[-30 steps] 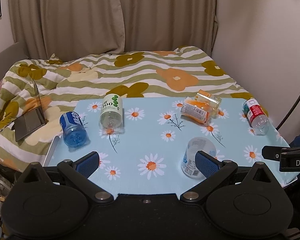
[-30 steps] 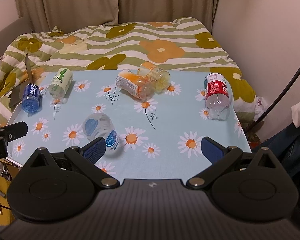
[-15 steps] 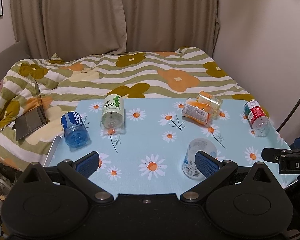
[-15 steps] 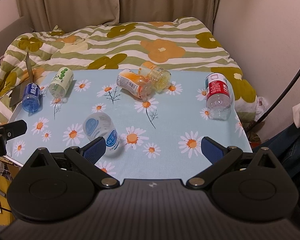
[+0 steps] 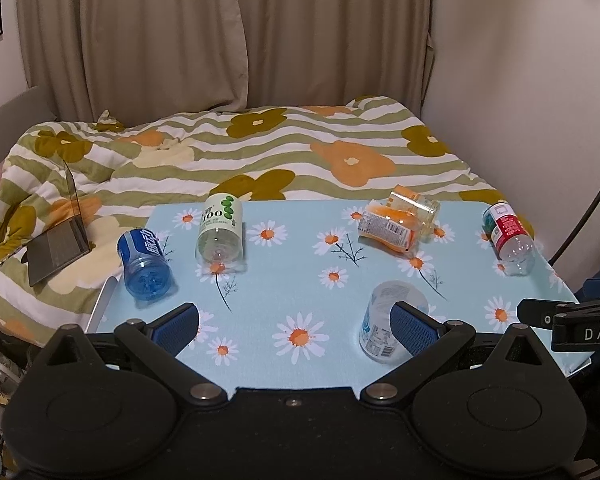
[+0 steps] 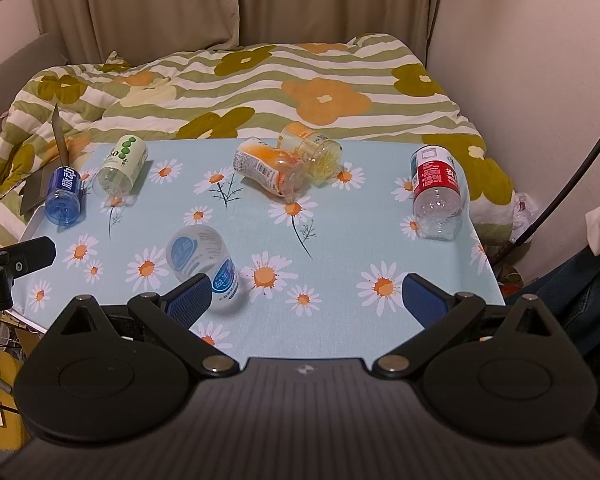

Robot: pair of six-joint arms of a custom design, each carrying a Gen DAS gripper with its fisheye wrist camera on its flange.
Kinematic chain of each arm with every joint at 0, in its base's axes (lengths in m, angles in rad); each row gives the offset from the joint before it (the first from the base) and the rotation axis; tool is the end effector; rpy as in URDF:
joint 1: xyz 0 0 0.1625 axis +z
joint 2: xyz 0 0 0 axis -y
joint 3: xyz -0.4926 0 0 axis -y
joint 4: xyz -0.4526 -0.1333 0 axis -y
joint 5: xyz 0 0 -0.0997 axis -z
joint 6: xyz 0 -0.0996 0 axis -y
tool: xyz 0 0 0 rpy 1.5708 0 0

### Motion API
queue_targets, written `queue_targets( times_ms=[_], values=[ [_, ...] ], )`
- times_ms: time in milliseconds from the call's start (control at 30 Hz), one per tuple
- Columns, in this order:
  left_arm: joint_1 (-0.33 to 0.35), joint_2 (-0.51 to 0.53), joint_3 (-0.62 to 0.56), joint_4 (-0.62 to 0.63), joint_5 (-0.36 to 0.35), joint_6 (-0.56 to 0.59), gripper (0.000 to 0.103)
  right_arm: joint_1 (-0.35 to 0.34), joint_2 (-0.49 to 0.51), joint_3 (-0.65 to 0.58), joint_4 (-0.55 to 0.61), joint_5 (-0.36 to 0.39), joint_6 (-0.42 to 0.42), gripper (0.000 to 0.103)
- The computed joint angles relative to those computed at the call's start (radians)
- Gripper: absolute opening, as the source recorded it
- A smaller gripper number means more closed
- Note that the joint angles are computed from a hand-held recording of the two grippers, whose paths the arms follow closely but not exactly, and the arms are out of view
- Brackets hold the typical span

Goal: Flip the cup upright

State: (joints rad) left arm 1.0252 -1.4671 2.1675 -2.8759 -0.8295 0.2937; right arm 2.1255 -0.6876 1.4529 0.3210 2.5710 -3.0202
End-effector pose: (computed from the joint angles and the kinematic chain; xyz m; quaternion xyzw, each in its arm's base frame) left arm -0.0988 -0.5493 0.3570 0.2640 0.8565 -0.3188 0.3082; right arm 0.3812 -0.5213 0.0676 0.0708 -0.8567 0.3530 0.3694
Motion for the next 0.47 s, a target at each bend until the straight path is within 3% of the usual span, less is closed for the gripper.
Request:
queue_targets(
  times_ms=[233, 467],
  values=[
    [-0.016, 0.02, 0.015, -0.107, 0.037, 0.053, 0.103, -0.001, 0.005, -0.006, 0.01, -0.005, 0.006, 0.103],
    [-0.005, 0.032, -0.005, -0.097, 0.049, 0.045, 0.103, -0.024, 0.018, -0.014, -0.009, -0.065, -0.041, 0.103]
  ],
)
